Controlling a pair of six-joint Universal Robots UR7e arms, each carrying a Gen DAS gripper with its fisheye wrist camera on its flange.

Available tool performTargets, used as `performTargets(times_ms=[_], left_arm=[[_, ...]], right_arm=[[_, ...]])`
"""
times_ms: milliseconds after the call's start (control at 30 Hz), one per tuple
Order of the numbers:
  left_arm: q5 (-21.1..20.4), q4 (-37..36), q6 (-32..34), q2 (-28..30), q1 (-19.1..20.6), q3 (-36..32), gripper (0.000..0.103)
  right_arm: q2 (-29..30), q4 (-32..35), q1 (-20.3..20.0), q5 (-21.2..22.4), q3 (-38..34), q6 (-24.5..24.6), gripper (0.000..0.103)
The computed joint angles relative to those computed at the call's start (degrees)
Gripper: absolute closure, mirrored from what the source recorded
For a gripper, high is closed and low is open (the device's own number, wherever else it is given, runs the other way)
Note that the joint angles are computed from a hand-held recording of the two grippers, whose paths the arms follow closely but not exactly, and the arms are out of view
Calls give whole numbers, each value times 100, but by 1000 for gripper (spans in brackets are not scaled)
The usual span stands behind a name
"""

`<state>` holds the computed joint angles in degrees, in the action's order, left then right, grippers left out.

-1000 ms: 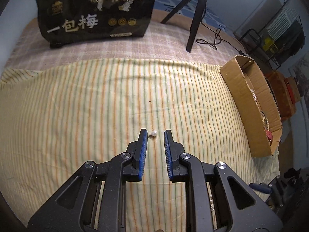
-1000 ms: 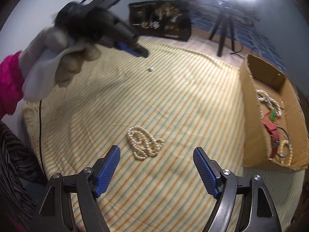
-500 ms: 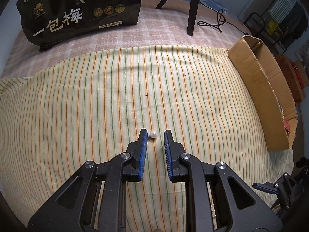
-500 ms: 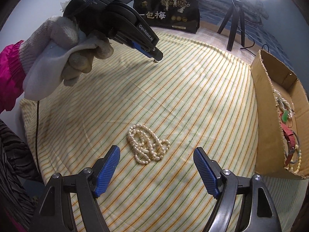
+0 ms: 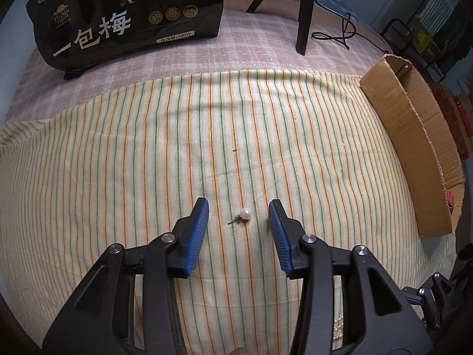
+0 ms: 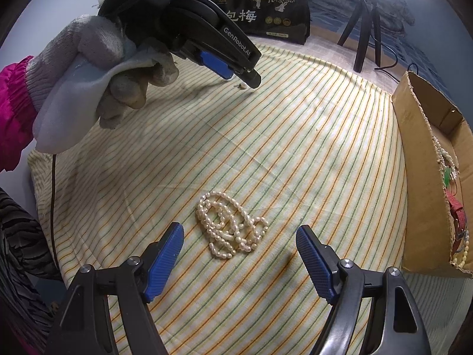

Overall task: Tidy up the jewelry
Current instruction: 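Grasp the pearl stud earring with the left tool while the right tool grasps the pearl necklace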

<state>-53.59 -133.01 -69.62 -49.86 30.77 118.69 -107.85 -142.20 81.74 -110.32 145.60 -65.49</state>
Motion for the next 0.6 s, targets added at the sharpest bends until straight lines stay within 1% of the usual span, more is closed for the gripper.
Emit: performTargets(times_ms=[167, 267, 300, 333, 400, 467, 500, 567, 600], left_arm=[[-41, 63, 54, 60, -2, -43, 60], [-39, 66, 110, 66, -4, -63, 62], [-39, 68, 116, 65, 1, -66, 64], [-42, 103, 106, 61, 9, -74, 71], [-45, 106, 100, 45, 30, -67, 74], [-39, 123, 86, 40, 24, -59, 80], [-33, 133, 94, 41, 31, -63, 82], [-22, 148, 92, 59, 48, -84, 89], [-22, 141, 91, 56, 52, -80, 90]], right_arm=[[168, -160, 17, -20, 27, 12, 23], [315, -275, 46, -71, 38, 49, 30], [379, -350, 68, -116, 51, 55, 31], [442, -466, 88, -165, 74, 39, 33], [544, -618, 114, -222, 88, 43, 35], [568, -649, 115, -228, 81, 70, 38], [580, -676, 122, -241, 81, 86, 42], [643, -740, 141, -285, 56, 157, 47], [653, -749, 147, -295, 47, 199, 51]])
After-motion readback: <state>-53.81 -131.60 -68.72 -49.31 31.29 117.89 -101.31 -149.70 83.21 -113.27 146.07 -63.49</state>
